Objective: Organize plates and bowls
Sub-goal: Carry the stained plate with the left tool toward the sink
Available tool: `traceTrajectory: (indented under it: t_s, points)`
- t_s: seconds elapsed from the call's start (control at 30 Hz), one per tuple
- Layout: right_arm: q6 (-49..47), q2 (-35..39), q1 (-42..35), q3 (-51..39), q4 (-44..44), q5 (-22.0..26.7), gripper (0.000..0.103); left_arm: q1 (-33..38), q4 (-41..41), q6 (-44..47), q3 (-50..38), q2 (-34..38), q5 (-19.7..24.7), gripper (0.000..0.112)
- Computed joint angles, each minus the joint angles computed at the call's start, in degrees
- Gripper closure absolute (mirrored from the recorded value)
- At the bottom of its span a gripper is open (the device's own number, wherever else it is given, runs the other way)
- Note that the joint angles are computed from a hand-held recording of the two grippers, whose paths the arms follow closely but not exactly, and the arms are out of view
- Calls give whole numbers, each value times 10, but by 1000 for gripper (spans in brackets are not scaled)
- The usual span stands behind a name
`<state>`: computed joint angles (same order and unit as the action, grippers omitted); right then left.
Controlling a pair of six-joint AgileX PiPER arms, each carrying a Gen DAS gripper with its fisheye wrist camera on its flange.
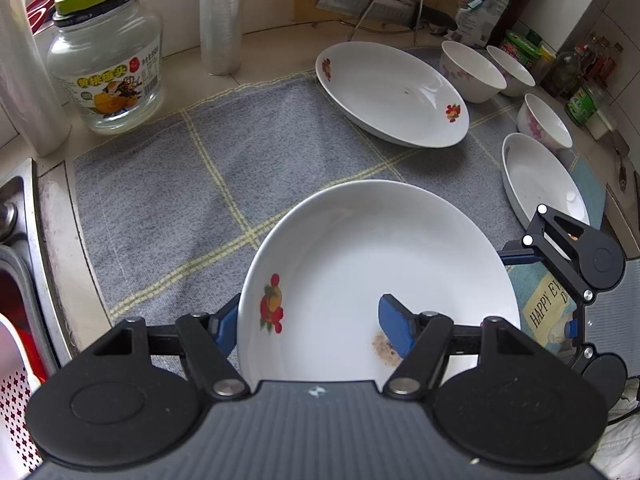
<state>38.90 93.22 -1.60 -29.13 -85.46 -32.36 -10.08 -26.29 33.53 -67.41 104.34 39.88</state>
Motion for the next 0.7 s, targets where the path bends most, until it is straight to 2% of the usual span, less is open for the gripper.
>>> traceTrajectory:
  t_s: [0.37,0.7]
  points:
    - [14,64,74,-71,45,43,0,49,-16,49,-52,49,14,43]
    - [30,102,110,-114,64,82,0,71,-37,74,-96,94,20,43]
